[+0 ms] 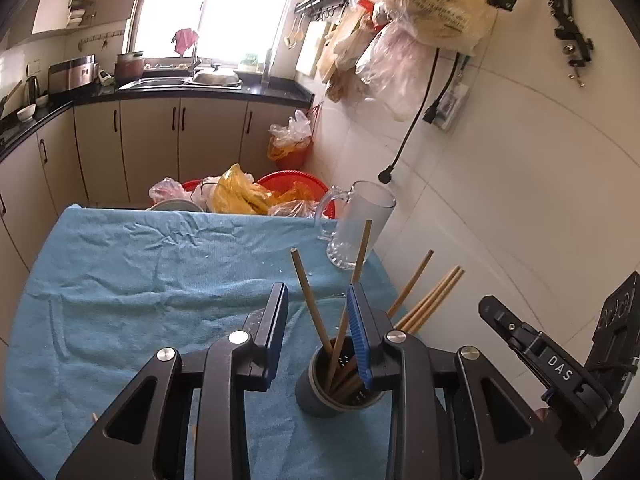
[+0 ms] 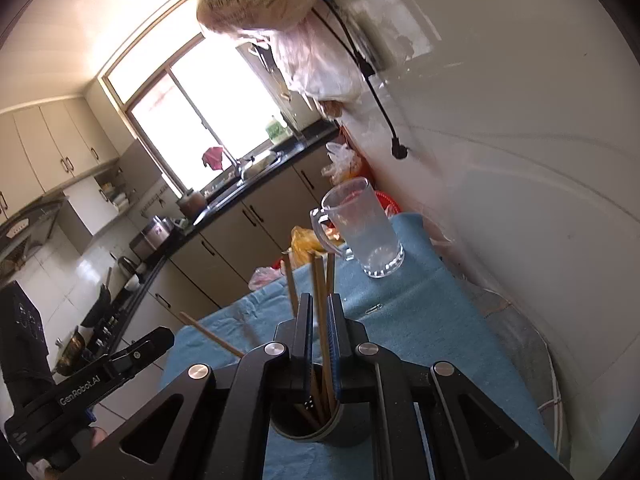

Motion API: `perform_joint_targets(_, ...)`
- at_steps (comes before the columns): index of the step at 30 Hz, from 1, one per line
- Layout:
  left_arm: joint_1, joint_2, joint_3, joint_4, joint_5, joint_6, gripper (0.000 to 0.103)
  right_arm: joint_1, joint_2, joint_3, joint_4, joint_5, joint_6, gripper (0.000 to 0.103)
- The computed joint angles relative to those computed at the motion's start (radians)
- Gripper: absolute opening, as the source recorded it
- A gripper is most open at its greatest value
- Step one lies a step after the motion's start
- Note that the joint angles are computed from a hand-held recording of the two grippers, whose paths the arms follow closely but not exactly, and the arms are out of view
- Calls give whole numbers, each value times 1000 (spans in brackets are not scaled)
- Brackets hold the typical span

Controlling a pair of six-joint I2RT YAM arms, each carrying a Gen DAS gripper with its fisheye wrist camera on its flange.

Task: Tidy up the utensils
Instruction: 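Open the right gripper into the grey cup while the left gripper releases its chopstick, then move both open grippers back to the loose chopsticks on the cloth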

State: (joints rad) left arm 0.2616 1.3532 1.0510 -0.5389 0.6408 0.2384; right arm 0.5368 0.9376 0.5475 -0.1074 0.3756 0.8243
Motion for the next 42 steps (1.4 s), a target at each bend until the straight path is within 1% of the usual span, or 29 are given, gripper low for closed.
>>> perform_joint_targets(2,36,-32,-12,-22,31,16,35,41,-56,-8,-41,46,18,8)
perform_joint_targets(4,78,-71,-37,-37,63,40,38,110,-102,-14,-84,117,43,14)
perform_joint_targets(6,136,-115,-77,-59,91,90,39,195,-126,-25,-116,190,76,20)
perform_joint_targets(8,204,-151,-120,-83,118,152,39,290,-113,-30,-140,256,117,21)
perform_joint_targets(9,247,-172,-150,-95,130,196,40,341,-96,-35,-149,290,145,21)
perform_joint_targets(11,336,-202,-208,-117,156,291,42,421,-52,-44,-157,325,197,21)
perform_joint_targets(12,395,-216,-244,-122,169,351,43,466,-19,-55,-146,337,228,21)
perform_joint_targets(14,498,-223,-300,-120,186,459,48,531,60,-67,-118,350,281,21)
perform_joint_targets(15,551,-217,-325,-114,193,512,49,548,90,-72,-104,350,296,21)
perform_joint_targets(17,662,-174,-365,-93,205,619,50,599,223,-66,-51,338,343,21)
perform_joint_targets(19,764,-86,-379,-68,203,735,50,614,300,-67,0,299,367,21)
perform_joint_targets(20,800,-41,-376,-55,199,773,50,623,347,-69,44,269,379,21)
perform_joint_targets(22,873,85,-348,-25,180,830,50,642,426,-52,89,234,394,21)
perform_joint_targets(23,898,138,-332,-15,172,846,50,649,451,-45,101,229,393,21)
perform_joint_targets(26,949,282,-286,64,142,817,50,677,518,-2,101,225,397,21)
perform_joint_targets(28,960,364,-249,93,134,797,50,685,555,26,97,216,396,21)
perform_joint_targets(31,967,427,-222,100,138,794,50,685,604,67,93,193,396,21)
perform_joint_targets(32,966,441,-217,99,136,795,50,685,616,74,96,186,393,21)
perform_joint_targets(33,972,451,-202,68,146,816,50,685,625,82,93,180,394,21)
perform_joint_targets(34,979,457,-190,40,169,838,50,682,635,91,91,170,389,21)
perform_joint_targets(35,984,453,-194,39,188,851,50,673,651,107,93,152,376,21)
perform_joint_targets(36,984,451,-196,32,194,861,50,660,665,120,100,125,358,21)
perform_joint_targets(37,989,460,-184,2,205,892,50,645,678,133,106,98,343,21)
perform_joint_targets(40,990,464,-178,-24,210,918,50,591,735,188,123,10,281,21)
perform_joint_targets(42,992,474,-165,-53,214,942,50,560,790,242,110,-29,254,21)
